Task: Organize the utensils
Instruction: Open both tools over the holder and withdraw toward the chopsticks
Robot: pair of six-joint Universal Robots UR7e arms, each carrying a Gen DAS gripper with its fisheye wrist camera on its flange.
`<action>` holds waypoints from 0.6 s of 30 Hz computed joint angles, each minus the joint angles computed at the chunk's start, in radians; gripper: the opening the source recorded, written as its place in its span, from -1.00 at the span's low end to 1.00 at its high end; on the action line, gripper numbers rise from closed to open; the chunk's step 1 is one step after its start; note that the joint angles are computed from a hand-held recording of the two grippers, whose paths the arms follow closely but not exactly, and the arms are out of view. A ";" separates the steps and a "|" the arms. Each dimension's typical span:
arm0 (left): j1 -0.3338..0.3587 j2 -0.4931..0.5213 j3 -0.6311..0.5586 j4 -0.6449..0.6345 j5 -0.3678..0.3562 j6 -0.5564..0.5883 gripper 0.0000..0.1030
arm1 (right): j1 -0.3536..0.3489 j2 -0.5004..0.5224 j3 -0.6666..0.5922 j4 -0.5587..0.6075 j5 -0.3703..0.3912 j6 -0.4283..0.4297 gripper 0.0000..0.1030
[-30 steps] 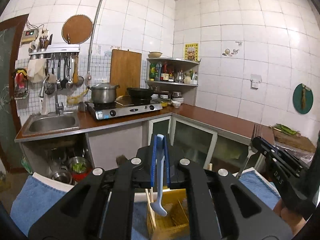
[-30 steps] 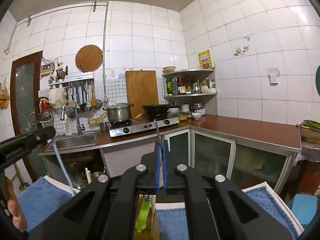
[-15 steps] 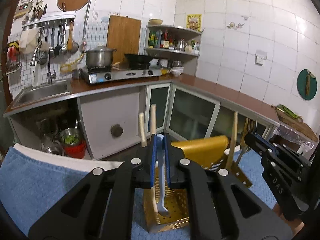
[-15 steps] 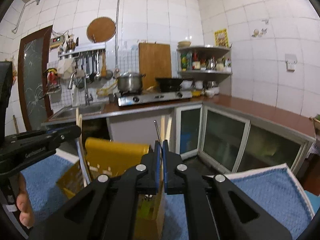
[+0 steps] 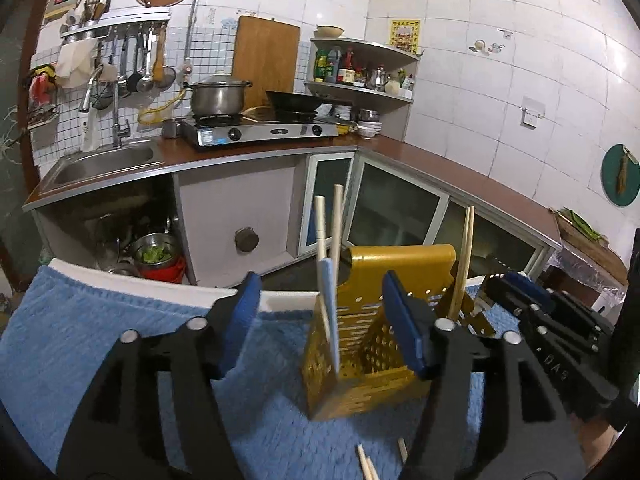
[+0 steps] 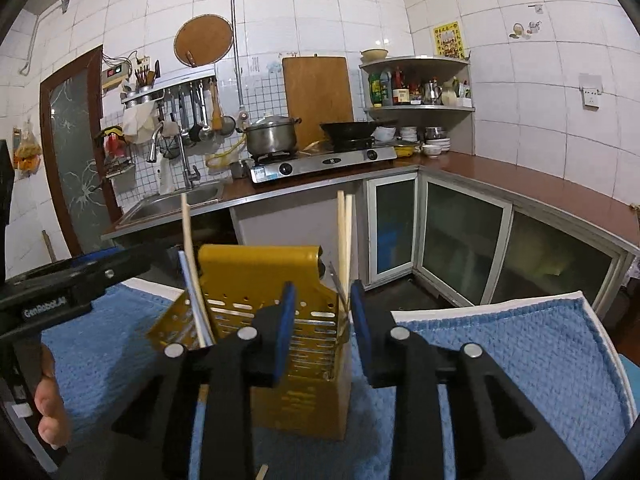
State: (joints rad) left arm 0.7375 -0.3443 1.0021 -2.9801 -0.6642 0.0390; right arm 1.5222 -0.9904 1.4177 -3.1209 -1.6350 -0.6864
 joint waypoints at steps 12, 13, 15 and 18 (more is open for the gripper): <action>-0.060 -0.202 0.349 -0.046 0.136 -0.106 0.90 | 0.019 -0.153 0.206 -0.033 -0.116 0.004 -0.04; -0.062 -0.217 0.380 -0.047 0.140 -0.125 0.90 | 0.019 -0.163 0.230 -0.038 -0.128 0.000 -0.02; -0.063 -0.243 0.430 -0.039 0.137 -0.167 0.90 | 0.014 -0.179 0.272 -0.043 -0.145 -0.002 -0.02; -0.058 -0.270 0.488 -0.014 0.136 -0.235 0.90 | 0.001 -0.197 0.330 -0.044 -0.156 0.005 -0.02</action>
State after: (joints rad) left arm 0.6796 -0.6140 1.4898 -2.9946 -0.5282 -0.1955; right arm 1.5229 -1.1876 1.7481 -3.1650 -1.7912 -0.6813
